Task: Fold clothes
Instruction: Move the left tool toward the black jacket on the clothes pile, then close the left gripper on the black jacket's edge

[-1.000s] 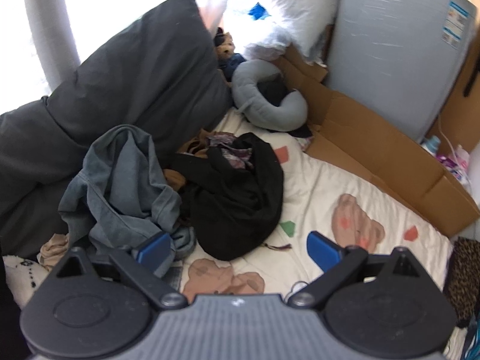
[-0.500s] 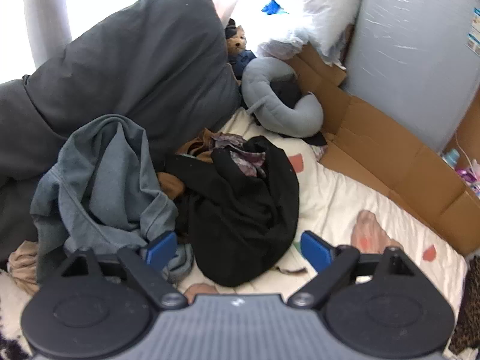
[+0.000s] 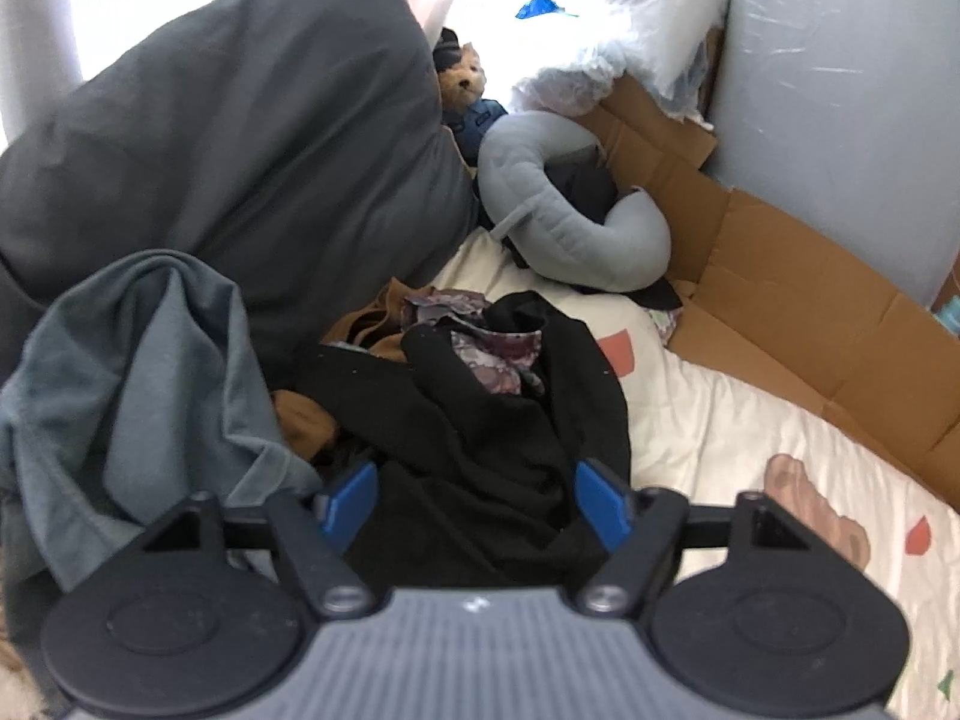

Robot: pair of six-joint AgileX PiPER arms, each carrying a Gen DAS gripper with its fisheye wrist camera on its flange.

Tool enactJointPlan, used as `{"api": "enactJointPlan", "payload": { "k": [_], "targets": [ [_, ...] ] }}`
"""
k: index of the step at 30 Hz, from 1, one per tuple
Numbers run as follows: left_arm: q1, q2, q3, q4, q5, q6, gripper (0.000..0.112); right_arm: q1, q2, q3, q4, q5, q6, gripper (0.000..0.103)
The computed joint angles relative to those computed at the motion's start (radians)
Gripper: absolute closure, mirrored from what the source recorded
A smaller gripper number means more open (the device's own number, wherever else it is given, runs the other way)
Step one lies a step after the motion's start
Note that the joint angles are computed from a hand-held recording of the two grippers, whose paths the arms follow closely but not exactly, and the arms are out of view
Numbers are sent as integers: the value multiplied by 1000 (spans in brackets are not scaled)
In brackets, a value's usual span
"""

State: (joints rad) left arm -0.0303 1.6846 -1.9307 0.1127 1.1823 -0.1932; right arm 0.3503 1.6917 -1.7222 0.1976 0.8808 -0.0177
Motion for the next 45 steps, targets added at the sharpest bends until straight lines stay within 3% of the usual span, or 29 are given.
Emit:
{"api": "enactJointPlan", "payload": {
  "k": [4, 10, 15, 20, 25, 26, 29, 35, 45],
  "targets": [
    [2, 51, 19, 11, -81, 9, 41, 22, 15, 88, 23, -104, -32, 1],
    [24, 136, 6, 3, -180, 9, 41, 15, 42, 164, 128, -179, -129, 1],
    [24, 201, 2, 9, -231, -23, 42, 11, 62, 203, 139, -235, -135, 1],
    [22, 238, 40, 20, -331, -45, 42, 6, 70, 252, 150, -298, -148, 1],
    [31, 288, 55, 50, -417, -86, 81, 5, 61, 306, 132, -360, -133, 1],
    [35, 293, 60, 54, -430, -95, 97, 5, 58, 314, 130, -367, -137, 1],
    [39, 264, 119, 78, -489, -138, 108, 2, 54, 334, 144, -369, -158, 1],
    [18, 150, 296, 140, -619, -222, 109, 0, 59, 357, 232, -374, -227, 2],
    [-20, -30, 478, -12, -644, -122, 110, 15, 58, 355, 218, -372, -198, 2]
  ]
}}
